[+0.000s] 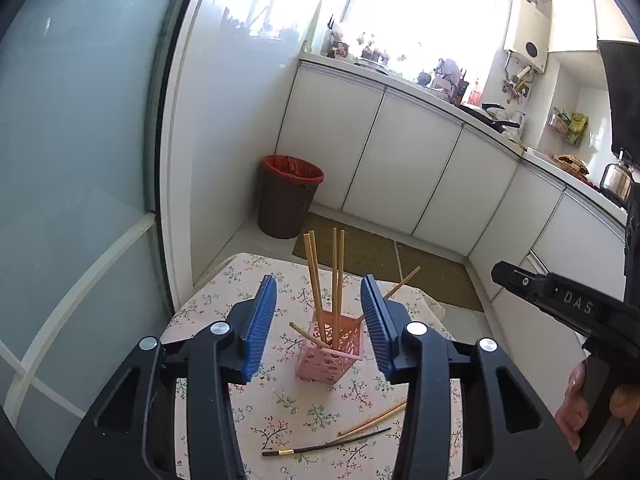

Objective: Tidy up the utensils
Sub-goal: 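Open both tools to drop the chopsticks into the pink basket, then move both open tools down toward the black chopsticks on the tablecloth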

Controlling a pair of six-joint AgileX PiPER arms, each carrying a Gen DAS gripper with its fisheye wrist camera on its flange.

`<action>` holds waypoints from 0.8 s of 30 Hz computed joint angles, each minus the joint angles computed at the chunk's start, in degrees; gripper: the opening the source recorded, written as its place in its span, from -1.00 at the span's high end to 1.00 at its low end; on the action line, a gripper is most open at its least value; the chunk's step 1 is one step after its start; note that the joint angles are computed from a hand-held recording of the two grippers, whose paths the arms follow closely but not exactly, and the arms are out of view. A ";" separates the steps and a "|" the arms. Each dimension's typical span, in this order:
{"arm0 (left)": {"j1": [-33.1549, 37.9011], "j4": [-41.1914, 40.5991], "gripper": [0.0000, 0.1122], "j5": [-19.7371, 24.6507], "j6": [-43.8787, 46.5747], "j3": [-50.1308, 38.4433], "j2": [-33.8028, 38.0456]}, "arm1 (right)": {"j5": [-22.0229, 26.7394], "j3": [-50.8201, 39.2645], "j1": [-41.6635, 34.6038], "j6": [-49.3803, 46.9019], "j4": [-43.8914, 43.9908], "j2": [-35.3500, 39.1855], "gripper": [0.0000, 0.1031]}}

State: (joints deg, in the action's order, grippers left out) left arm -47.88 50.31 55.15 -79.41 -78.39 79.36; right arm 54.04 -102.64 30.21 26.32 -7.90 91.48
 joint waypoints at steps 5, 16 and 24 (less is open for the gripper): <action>-2.76 0.25 0.09 2.65 0.98 -2.05 1.34 | -1.84 9.36 1.02 2.60 -4.04 -6.22 0.19; -8.56 3.09 -0.57 6.77 0.04 -3.76 3.76 | -4.91 22.20 -0.06 9.48 -9.91 -15.36 -0.62; -9.77 2.72 -0.70 7.45 0.82 -4.19 5.12 | -4.92 26.69 -1.43 9.33 -9.70 -18.42 -0.87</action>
